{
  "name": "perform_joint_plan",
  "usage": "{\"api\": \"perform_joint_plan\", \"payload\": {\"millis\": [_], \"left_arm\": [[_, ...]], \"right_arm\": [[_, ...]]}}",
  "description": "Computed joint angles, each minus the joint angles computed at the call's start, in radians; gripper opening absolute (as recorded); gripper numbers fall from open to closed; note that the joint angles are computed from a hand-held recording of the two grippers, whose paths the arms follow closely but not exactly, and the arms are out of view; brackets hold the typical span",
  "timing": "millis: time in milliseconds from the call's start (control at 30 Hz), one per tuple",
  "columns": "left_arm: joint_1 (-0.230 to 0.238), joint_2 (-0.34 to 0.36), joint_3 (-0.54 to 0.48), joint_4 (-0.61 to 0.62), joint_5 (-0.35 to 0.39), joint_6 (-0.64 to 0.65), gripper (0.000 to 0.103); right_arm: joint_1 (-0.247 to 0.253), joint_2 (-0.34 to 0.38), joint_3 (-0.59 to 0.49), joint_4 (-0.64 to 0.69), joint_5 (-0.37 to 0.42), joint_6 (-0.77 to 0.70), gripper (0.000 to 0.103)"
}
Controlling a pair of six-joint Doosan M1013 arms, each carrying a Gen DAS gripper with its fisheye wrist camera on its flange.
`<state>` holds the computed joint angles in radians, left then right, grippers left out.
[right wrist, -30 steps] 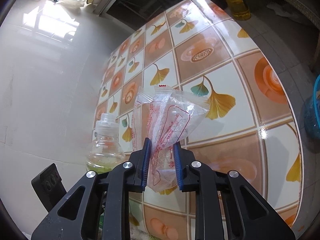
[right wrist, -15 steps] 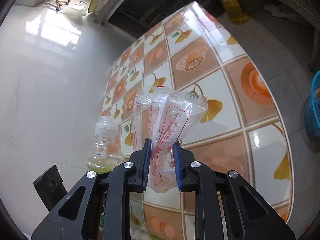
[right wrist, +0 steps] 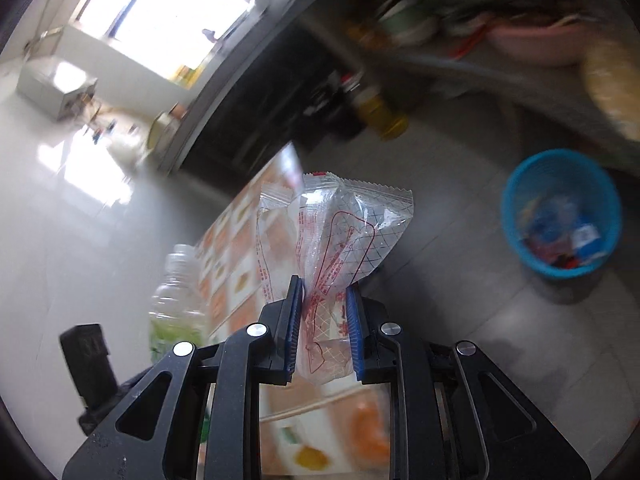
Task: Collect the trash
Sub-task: 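Carry the bottle and bag over the blue basket with both tools, then open both tools to drop bottle and bag into the blue basket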
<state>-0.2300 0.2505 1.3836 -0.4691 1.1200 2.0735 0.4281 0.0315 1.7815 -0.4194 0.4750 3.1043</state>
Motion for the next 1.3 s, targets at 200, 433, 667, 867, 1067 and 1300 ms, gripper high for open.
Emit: {"api": "perform_joint_plan", "payload": {"millis": [200,433,667,867,1067,1300], "left_arm": [[-0.118,0.12,-0.152,-0.058,0.176,0.032,0.058],[-0.269,0.32,-0.362,0.039,0.368,-0.055,0.058],[-0.371,0.507,-0.529,0.199,0.461,-0.101,0.058],[-0.404,0.623,-0.654,0.215,0.506,-0.136,0.059],[-0.411,0.635,-0.663,0.195,0.442,-0.117,0.073],[-0.39,0.581,-0.624,0.123,0.41,-0.074,0.074]], "right_arm": [[-0.022,-0.098,0.135,-0.106,0.16,0.23,0.02],[-0.101,-0.088,0.226,0.0,0.113,0.252,0.02],[-0.223,-0.013,0.261,0.204,0.014,0.118,0.02],[-0.285,0.069,0.223,0.234,0.026,0.072,0.025],[-0.303,0.129,0.182,0.192,0.103,0.033,0.049],[-0.261,0.091,0.204,0.07,0.162,0.156,0.051]]}}
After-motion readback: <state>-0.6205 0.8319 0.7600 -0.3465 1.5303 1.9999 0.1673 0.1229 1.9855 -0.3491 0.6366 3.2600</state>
